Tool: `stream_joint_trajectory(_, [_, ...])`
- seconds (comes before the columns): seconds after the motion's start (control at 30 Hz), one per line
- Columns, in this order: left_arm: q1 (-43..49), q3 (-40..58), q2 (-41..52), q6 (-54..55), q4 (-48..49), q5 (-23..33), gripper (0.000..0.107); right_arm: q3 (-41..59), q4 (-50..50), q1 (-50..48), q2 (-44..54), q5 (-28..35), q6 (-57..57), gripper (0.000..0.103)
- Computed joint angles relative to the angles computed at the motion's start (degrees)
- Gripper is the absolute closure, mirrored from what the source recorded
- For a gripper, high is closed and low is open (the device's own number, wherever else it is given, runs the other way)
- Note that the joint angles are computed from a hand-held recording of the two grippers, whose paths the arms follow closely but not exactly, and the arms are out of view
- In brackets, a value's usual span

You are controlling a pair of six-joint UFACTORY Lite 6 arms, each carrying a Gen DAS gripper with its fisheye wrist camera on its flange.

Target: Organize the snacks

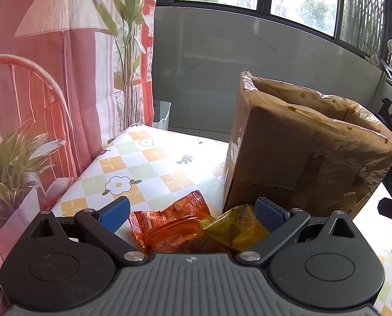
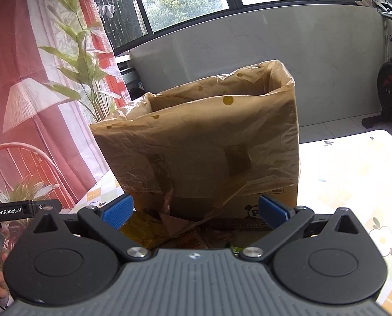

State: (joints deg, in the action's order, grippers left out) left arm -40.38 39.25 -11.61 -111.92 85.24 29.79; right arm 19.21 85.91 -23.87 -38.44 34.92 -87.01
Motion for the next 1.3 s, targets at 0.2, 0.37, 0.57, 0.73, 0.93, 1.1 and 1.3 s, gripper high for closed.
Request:
stream_joint_trajectory(0.2, [-0.6, -0.3, 0.1, -0.6, 1.3, 1.7, 0.007, 0.1, 2.1, -2.6, 2.2, 2.5, -1.4, 0.002])
stream_joint_trajectory(0.37, [4.1, -1.3, 0.3, -3.5, 4.1, -3.9, 0.011, 0.2, 1.9, -4.0, 3.8, 0.7, -3.2, 0.0])
stream_joint_trajectory(0.57, [6.1, -3.9, 0.3, -12.2, 14.5, -3.9, 0.01, -1.3, 2.0, -8.8, 4.7, 3.8, -10.1, 0.0])
stream_joint_trajectory(0.73, [6.7, -4.9, 2.2, -11.4, 15.3, -2.1, 0.004, -6.0, 1.5, -8.8, 3.5, 1.3, -16.9, 0.0])
stream_joint_trajectory(0.93, [7.0, -8.1, 2.4, -17.2, 21.3, -3.7, 0.004, -10.6, -2.8, -6.8, 1.6, -2.2, -19.3, 0.002])
stream_joint_trajectory(1.1, [7.5, -10.6, 3.0, -21.9, 25.7, -7.4, 0.004, -12.3, -2.6, -6.9, 3.2, -1.3, -22.7, 0.007])
stream_joint_trajectory(1.3, [6.0, -11.4, 5.5, -22.7, 25.3, -7.7, 0.019, -13.7, -3.0, -6.7, 3.1, -1.3, -23.8, 0.007])
